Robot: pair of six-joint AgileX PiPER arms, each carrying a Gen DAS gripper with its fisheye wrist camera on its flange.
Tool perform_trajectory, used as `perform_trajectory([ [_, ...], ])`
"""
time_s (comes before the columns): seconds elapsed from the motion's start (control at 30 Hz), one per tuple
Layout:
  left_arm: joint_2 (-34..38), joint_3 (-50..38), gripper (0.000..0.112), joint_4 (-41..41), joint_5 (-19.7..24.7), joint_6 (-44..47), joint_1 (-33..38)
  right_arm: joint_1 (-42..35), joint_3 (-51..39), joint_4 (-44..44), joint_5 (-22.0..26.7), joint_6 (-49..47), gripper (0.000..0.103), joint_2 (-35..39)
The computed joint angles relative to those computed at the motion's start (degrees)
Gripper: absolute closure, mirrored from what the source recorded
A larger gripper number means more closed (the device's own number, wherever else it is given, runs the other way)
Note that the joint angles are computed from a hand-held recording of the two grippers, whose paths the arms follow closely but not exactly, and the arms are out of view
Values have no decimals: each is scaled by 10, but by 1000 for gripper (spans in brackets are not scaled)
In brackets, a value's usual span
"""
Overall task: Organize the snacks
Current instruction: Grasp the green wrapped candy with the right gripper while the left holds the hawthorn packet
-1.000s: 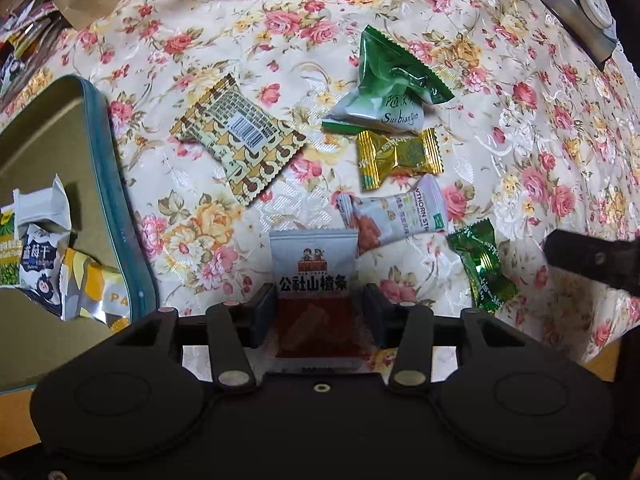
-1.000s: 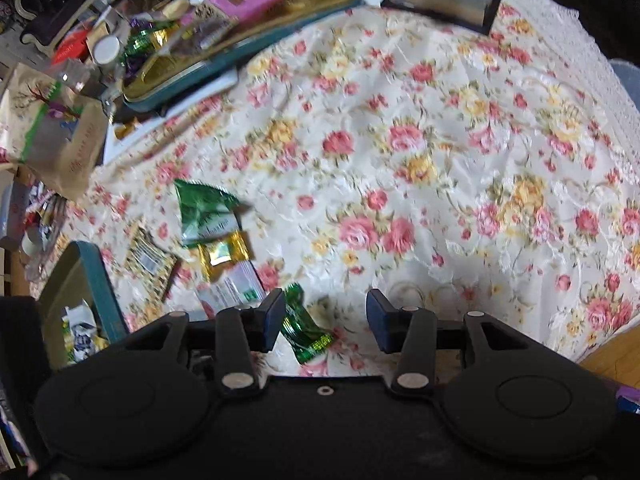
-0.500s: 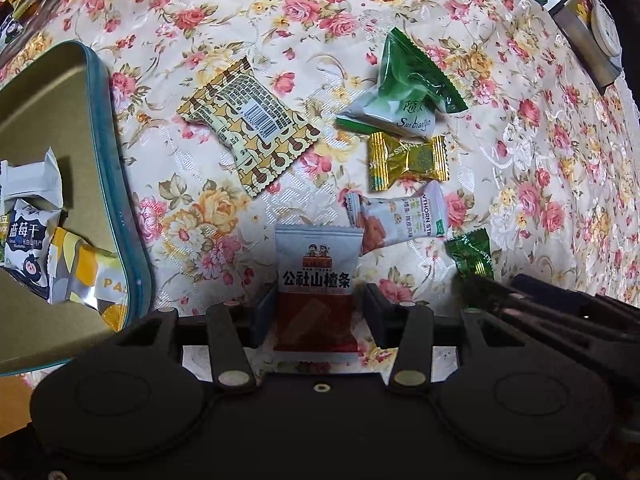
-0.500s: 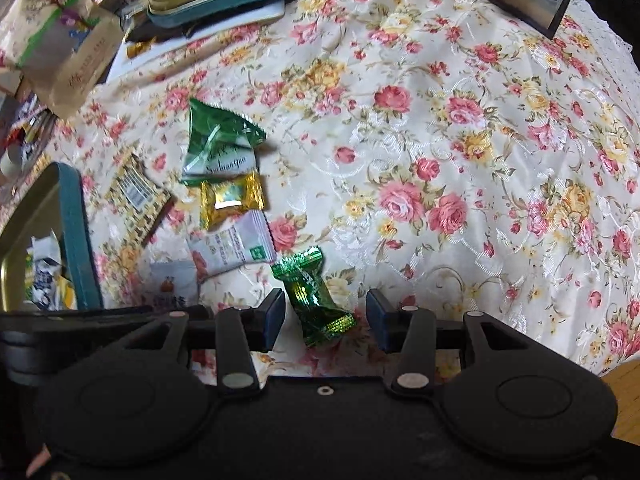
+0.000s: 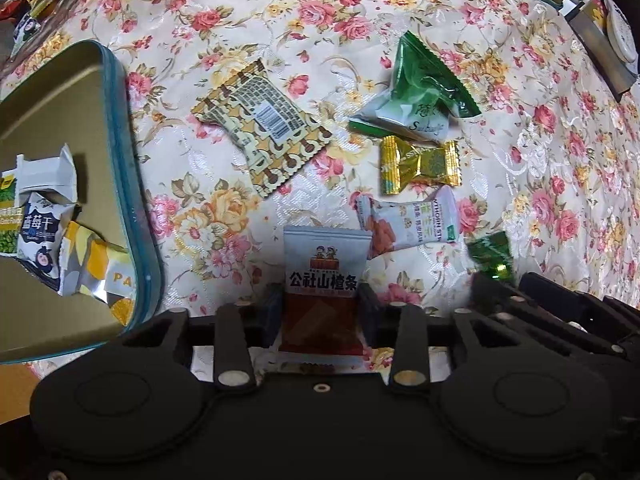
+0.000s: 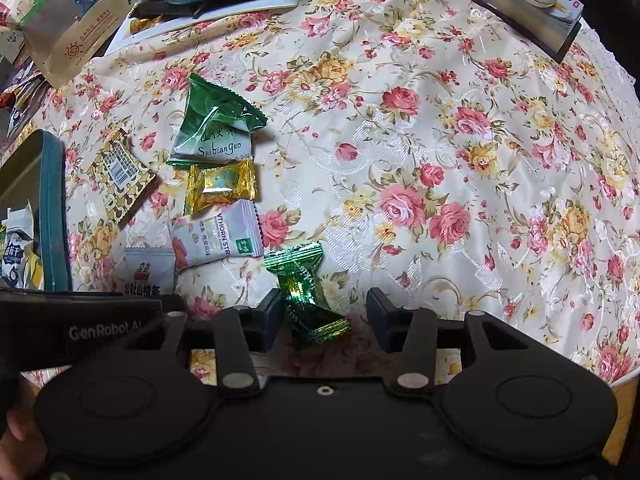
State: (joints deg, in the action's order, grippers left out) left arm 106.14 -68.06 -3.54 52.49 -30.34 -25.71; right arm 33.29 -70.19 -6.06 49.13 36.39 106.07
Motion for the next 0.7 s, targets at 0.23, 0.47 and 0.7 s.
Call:
perform_trajectory([
  [0.23, -1, 2, 70, -68, 9, 49, 47, -17, 13, 17, 3, -6, 80, -24],
  [0.47, -36, -7, 70, -56, 15, 61, 70, -39, 9, 15, -9, 9, 81, -50],
  [0.7, -101, -10, 70, 2, 20, 37, 73, -59, -9, 9, -8, 40, 84, -67],
])
